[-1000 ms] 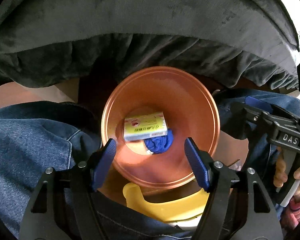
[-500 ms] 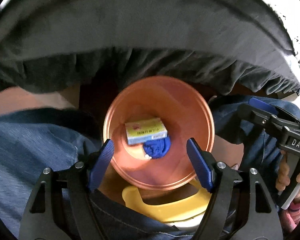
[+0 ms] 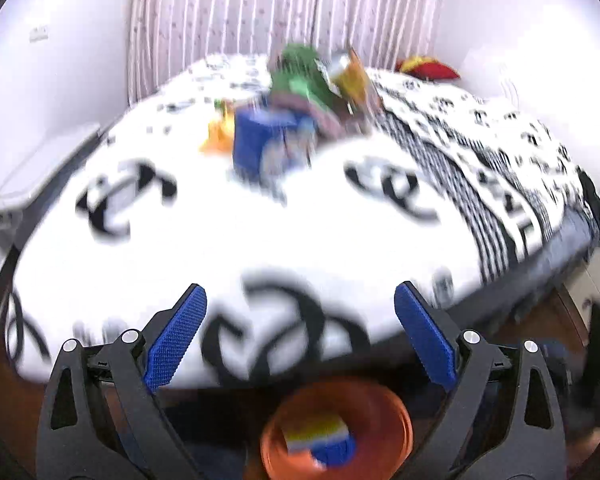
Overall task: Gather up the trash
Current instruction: 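Grasp the blue barcode box with the left gripper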
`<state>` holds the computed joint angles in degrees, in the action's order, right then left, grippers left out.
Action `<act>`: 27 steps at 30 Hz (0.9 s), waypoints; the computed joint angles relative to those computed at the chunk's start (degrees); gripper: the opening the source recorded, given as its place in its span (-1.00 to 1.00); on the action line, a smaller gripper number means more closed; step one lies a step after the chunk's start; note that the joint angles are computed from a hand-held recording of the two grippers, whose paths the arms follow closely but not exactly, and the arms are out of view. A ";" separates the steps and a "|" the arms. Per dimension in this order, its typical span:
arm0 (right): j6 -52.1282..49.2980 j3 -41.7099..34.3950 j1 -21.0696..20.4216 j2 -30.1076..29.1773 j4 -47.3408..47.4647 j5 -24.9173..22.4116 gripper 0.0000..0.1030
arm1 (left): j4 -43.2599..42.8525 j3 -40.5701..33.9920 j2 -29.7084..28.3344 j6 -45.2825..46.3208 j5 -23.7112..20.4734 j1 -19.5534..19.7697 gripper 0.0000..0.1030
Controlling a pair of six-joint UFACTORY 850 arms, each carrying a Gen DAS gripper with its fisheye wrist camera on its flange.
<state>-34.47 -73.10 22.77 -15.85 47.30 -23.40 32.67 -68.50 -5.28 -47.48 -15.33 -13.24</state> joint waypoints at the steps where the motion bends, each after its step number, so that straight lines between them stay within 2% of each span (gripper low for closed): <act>1: -0.52 0.14 0.14 0.21 0.44 0.18 0.73 | 0.73 -1.59 -1.29 -0.96 0.38 0.43 0.79; 4: -1.83 0.22 0.30 0.37 1.13 0.33 0.73 | -4.11 -8.18 -6.84 3.13 2.16 2.79 0.79; 8: -1.53 -0.19 0.73 -0.03 0.85 0.22 0.73 | -14.23 -18.00 -14.90 13.18 -1.36 4.09 0.79; 13: -1.26 -1.36 0.63 -1.34 0.64 -1.05 0.73 | -21.28 -24.49 -20.76 18.76 -3.11 5.80 0.79; 15: -1.41 -1.80 0.58 -1.85 0.80 -1.51 0.73 | -18.09 -25.88 -21.92 15.27 -4.38 5.91 0.79; 18: -1.96 -2.79 0.39 -2.93 1.27 -2.39 0.73 | -14.30 -25.58 -21.98 11.86 -3.76 5.78 0.78; 20: -2.49 -3.12 0.28 -3.36 1.74 -2.90 0.73 | -10.84 -24.77 -21.52 9.47 -3.20 5.44 0.54; 23: -2.95 -3.42 0.33 -3.75 1.58 -3.16 0.73 | -3.35 -23.23 -20.35 2.73 -3.92 4.49 0.51; 27: -3.62 -3.34 0.09 -3.46 2.06 -3.09 0.73 | 1.87 -20.32 -17.81 -2.42 -4.73 3.48 0.50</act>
